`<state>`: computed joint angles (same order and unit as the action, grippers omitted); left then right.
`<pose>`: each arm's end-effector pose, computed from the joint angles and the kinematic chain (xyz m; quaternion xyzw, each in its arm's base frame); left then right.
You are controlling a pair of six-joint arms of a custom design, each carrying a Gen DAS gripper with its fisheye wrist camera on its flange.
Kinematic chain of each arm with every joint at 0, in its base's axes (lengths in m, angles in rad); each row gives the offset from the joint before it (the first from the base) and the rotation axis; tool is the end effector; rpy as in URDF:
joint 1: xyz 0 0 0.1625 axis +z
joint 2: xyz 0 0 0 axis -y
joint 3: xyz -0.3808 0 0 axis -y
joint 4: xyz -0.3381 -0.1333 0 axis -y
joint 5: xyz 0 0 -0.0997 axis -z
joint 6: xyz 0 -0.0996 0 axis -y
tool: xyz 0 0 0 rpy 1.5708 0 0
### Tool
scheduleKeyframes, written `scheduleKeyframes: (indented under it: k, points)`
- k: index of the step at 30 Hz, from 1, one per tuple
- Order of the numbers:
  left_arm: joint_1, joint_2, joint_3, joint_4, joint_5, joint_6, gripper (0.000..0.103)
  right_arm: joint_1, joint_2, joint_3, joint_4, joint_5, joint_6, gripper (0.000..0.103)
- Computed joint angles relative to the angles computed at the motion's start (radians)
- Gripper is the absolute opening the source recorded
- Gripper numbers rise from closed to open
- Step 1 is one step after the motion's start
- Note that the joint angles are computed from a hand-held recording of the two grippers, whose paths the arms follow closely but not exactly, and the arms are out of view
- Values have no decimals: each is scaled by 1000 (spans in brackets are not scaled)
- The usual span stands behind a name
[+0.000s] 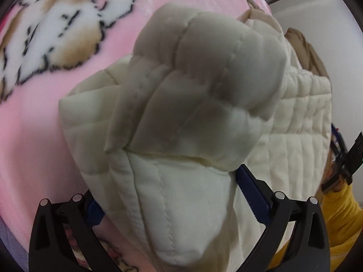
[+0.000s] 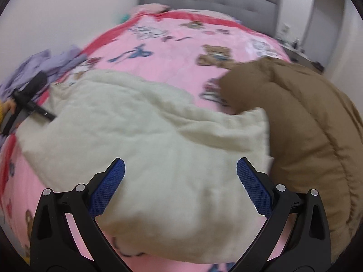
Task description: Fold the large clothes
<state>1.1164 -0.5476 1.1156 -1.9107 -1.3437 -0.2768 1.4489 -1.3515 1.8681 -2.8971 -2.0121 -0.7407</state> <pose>-0.1609 -0.6841 0.0618 0.1004 0.9821 0.0653 0.1456 0.0280 -0.5180 0.3773 0.1910 -0.8805 0.2650 0.3434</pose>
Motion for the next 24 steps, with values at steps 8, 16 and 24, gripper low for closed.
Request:
scheduleKeyframes:
  k: [8, 16, 24]
  points:
    - [-25, 18, -20, 21, 21, -32, 99, -104, 55, -162, 149, -93, -82, 95]
    - [-20, 25, -21, -6, 19, -31, 99, -252, 95, -257, 374, 75, 12, 95]
    - [-22, -9, 52, -65, 18, -64, 99, -306, 64, -266, 472, 173, 142, 95]
